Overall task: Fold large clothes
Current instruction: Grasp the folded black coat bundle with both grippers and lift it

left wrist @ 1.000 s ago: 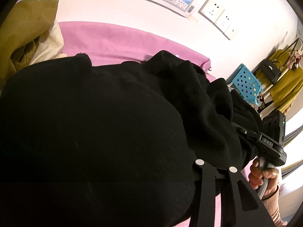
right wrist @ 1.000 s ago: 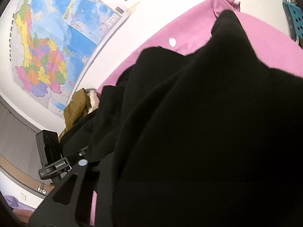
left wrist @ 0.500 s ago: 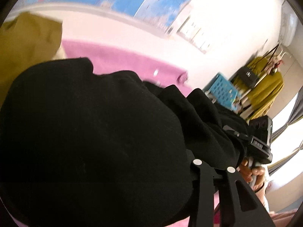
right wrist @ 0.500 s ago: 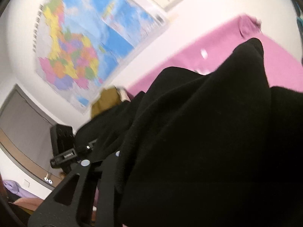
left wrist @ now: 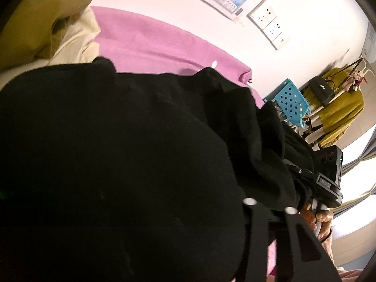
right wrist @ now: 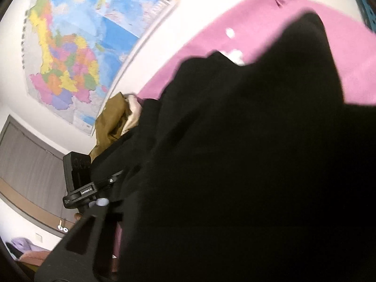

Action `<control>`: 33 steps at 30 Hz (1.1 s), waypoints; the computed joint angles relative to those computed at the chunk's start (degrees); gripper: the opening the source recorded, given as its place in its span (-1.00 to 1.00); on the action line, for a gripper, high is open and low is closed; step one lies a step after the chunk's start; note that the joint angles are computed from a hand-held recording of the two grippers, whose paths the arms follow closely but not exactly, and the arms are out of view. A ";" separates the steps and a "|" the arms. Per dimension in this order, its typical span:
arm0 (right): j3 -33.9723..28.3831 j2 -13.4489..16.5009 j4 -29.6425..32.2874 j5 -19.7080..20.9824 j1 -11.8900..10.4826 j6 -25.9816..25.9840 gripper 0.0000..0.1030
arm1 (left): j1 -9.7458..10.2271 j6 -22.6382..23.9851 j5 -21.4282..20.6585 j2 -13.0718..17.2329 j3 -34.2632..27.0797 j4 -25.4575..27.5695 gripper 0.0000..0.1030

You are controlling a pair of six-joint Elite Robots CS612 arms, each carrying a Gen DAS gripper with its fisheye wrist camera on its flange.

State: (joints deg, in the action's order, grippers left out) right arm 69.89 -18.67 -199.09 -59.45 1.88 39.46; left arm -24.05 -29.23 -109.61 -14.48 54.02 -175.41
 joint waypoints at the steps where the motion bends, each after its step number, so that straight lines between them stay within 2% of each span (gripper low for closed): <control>1: 0.22 -0.40 -1.43 -0.12 -0.01 0.03 -0.58 | -0.11 0.69 0.52 -0.49 0.48 -0.47 -0.30; 3: 0.50 -1.30 -2.90 -0.32 -0.02 -0.41 -0.59 | -0.09 1.92 1.06 -1.47 1.15 -1.02 -0.35; 12: -0.43 -5.37 -5.90 -0.31 0.71 -5.89 -0.61 | 1.24 2.09 -0.69 -5.66 4.28 -7.75 -0.35; 19: -5.29 -5.87 -5.41 1.67 1.76 -9.06 -0.61 | 2.24 3.08 2.94 -10.30 10.15 -14.76 -0.35; 20: -5.28 -6.23 -5.58 1.96 1.96 -9.74 -0.61 | 2.37 1.86 3.07 -10.16 10.19 -17.27 -0.35; 24: -11.83 -5.14 -2.01 3.00 3.15 -11.50 -0.61 | 2.79 2.05 6.66 -12.86 13.13 -19.43 -0.35; 29: -20.48 -2.80 2.29 4.67 4.41 -13.54 -0.61 | 4.33 3.03 10.29 -15.95 16.67 -21.52 -0.35; 32: -28.47 0.01 5.26 5.61 5.30 -15.26 -0.61 | 5.59 2.94 12.02 -17.47 18.16 -23.29 -0.34; 33: -33.07 1.85 7.05 6.20 5.63 -15.20 -0.61 | 6.13 3.02 13.09 -17.94 18.66 -24.25 -0.34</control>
State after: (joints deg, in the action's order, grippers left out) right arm 36.82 -16.82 -192.04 -53.25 7.51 24.25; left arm -17.92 -26.21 -96.51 -32.42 72.68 -199.65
